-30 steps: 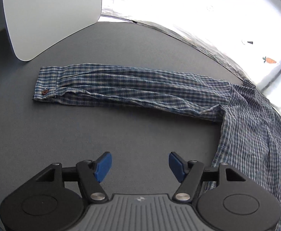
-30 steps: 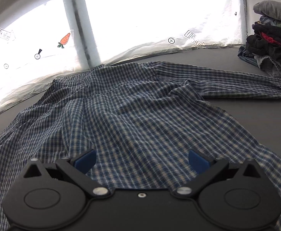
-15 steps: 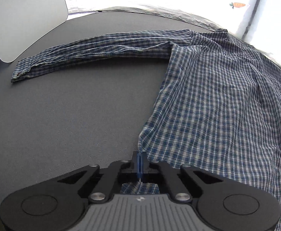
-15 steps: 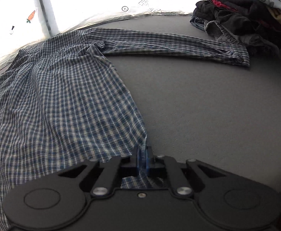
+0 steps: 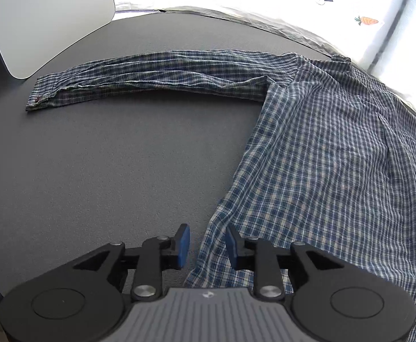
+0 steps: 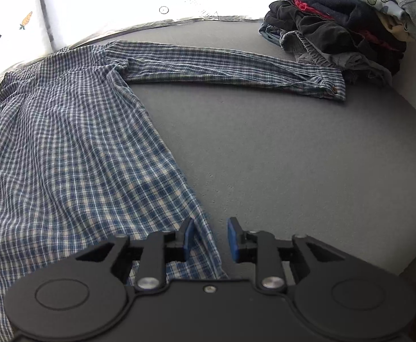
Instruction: Fold clothes
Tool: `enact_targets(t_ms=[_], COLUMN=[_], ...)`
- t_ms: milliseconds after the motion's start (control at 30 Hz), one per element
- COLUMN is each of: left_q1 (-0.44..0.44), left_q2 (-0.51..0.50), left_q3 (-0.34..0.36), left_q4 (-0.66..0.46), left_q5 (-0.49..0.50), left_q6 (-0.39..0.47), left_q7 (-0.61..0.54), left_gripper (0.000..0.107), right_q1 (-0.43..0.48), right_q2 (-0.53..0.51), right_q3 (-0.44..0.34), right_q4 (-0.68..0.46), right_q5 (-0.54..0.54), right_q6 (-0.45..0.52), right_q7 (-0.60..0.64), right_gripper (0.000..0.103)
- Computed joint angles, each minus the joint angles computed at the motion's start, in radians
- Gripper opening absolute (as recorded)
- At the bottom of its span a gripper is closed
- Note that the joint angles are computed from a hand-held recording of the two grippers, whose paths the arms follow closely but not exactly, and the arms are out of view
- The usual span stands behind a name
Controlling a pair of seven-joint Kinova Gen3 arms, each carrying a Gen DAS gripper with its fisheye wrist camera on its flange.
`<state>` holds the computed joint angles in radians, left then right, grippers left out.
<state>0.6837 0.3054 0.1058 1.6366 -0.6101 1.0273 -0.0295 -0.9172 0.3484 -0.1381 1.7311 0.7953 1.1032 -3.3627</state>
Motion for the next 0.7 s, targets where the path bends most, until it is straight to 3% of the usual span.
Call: enact_targets(t_ms=[100, 233, 300, 400, 700], left_q1=[-0.007, -0.053, -0.08, -0.121, -0.297], left_q2=[-0.015, -0.052, -0.069, -0.097, -0.172], left_q3=[-0.014, -0.026, -0.03, -0.034, -0.062], left_q4=[0.015, 0.066, 0.086, 0.122, 0.231], left_q5=[-0.018, -0.017, -0.015, -0.036, -0.117], left_q6=[-0.005, -0.044, -0.049, -0.053, -0.144], left_q7=[0.028, 0.078, 0.095, 0.116, 0.214], left_gripper=[0.046, 0.053, 0.056, 0.063, 0.072], right_q1=[-0.023, -0.049, -0.056, -0.074, -0.134], right_q2=[0.032, 0.094, 0.123, 0.166, 0.338], right_q3=[0.014, 0.024, 0.029, 0.044, 0.13], right_q4=[-0.042, -0.119, -0.161, -0.222, -0.466], right_q5=[0.045, 0.089, 0.095, 0.096, 0.042], right_q6=[0.028, 0.046, 0.024, -0.023, -0.081], right_q7=[-0.03, 0.017, 0.055, 0.088, 0.212], right_gripper=[0.045, 0.058, 0.075, 0.09, 0.103])
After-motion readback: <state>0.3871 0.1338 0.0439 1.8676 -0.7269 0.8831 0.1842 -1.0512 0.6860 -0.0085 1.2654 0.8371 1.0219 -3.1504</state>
